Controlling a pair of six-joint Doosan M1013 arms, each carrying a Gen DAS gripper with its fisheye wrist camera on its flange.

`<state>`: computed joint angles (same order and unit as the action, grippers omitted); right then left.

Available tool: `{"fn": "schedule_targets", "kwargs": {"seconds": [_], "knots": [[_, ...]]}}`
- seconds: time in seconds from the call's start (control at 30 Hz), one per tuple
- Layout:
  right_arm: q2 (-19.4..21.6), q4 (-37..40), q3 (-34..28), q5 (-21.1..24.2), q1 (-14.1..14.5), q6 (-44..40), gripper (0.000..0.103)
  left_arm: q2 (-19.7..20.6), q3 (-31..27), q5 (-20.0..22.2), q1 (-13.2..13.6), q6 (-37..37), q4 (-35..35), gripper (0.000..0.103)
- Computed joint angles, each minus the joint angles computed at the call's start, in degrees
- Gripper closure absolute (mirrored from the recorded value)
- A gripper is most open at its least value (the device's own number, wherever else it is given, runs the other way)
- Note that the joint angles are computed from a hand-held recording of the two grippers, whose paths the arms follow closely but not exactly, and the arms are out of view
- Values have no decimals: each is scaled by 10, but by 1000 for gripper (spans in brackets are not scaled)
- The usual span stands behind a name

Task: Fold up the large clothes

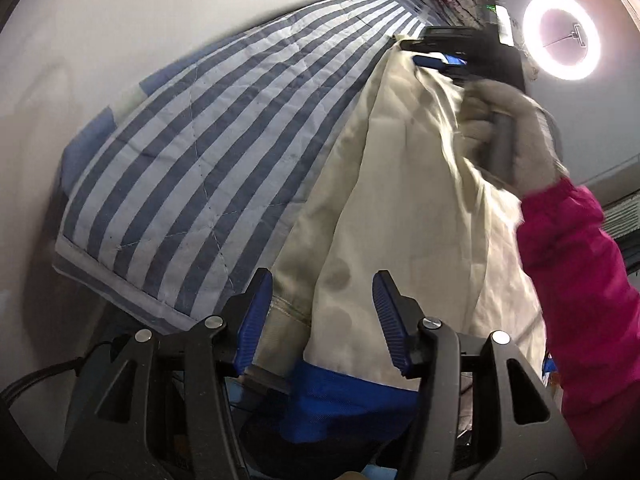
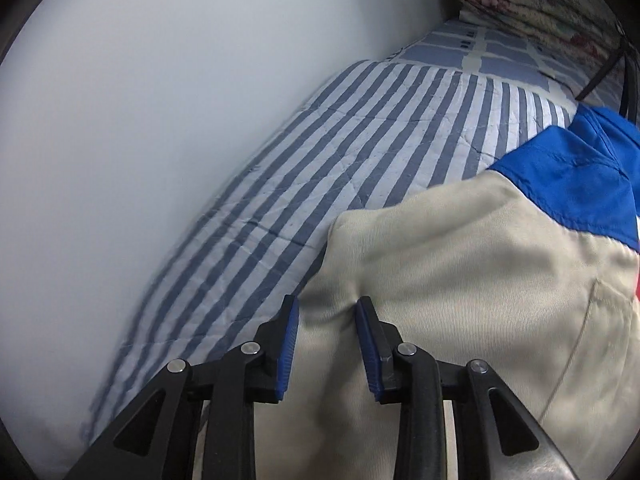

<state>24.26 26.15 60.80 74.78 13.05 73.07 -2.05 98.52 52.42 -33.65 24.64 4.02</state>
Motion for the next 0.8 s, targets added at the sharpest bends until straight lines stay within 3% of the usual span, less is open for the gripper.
{"fn": "schedule_targets", "kwargs": {"seconds": [0.13, 0.3, 0.4, 0.47, 0.5, 0.63, 0.73, 0.77, 0.8], "knots": [[-38, 69, 31, 36, -32, -35, 70, -2, 11, -14, 11, 14, -19, 50], [-109, 64, 114, 87, -68, -85, 68, -1, 19, -25, 11, 18, -24, 50], [-131, 59, 151, 109, -80, -90, 68, -4, 18, -22, 4, 22, -15, 51], [-147, 37, 176, 106, -76, -107, 68, 1, 11, 0, -5, 16, 12, 72], [-155, 27, 189, 101, -72, -109, 67, 3, 7, 12, -11, 8, 28, 87], [-160, 6, 193, 92, -63, -98, 66, -3, 3, 11, -26, -23, 64, 89], [-149, 32, 167, 134, -68, -63, 61, -10, -3, -5, -40, -26, 91, 89], [-143, 50, 155, 141, -70, -55, 55, -11, -6, -8, -43, -22, 97, 89], [-143, 63, 147, 141, -70, -53, 40, -10, -9, -10, -46, -20, 102, 89]]}}
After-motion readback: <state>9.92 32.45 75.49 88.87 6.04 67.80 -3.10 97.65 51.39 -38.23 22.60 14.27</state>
